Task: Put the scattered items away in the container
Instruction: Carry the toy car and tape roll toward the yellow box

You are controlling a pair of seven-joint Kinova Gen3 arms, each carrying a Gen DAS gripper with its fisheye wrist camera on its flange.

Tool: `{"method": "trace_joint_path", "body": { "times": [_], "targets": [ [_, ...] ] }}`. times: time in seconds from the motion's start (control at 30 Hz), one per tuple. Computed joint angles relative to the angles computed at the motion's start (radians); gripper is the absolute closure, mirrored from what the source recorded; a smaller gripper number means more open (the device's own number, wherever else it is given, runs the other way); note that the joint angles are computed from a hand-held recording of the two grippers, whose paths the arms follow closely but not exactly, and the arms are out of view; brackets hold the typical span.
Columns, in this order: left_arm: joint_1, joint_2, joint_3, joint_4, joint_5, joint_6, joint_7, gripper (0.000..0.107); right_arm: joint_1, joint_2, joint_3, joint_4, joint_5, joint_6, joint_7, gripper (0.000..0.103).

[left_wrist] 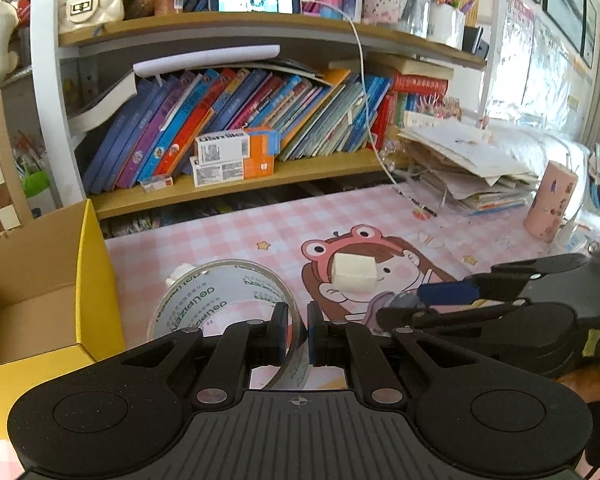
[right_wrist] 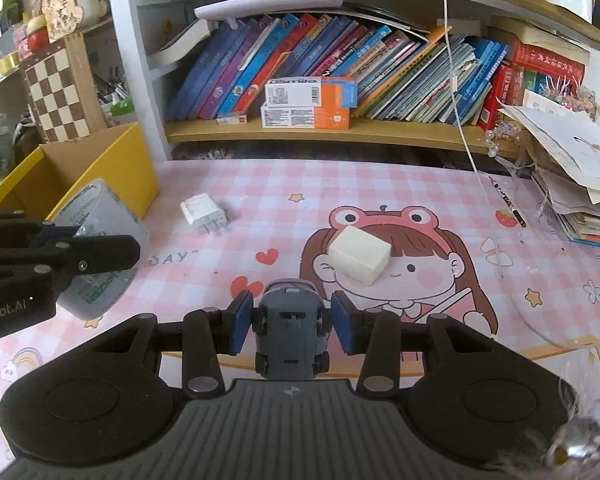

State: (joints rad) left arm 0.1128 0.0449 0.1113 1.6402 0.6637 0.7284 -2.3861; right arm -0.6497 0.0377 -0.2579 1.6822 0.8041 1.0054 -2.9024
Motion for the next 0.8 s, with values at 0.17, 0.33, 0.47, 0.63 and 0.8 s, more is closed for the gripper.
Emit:
{"method": "trace_joint_path", "body": {
  "times": [0.17,0.33,0.47,0.63,0.8],
  "targets": [
    [-0.009,-0.019,-0.012,0.016,0.031,0.017,-0.027,0.099,-0.016,0.001,-0.011,-0.006,0.01,0.017,-0.015,0.062],
    [-0.022,-0.03,-0.03,0.024,0.065,0.033,-0.061,0.099,-0.037,0.009,-0.018,-0.021,0.026,0.04,-0.037,0.062],
    [-0.036,-0.036,-0.043,0.025,0.097,0.058,-0.102,0.099,-0.058,0.02,-0.02,-0.04,0.042,0.061,-0.054,0.062],
    [-0.06,-0.038,-0.061,0.02,0.14,0.098,-0.158,0.099,-0.09,0.041,-0.018,-0.07,0.059,0.095,-0.078,0.062],
    [-0.091,-0.037,-0.08,0.01,0.188,0.141,-0.213,0.099,-0.132,0.069,-0.012,-0.113,0.087,0.141,-0.101,0.062]
  ]
}}
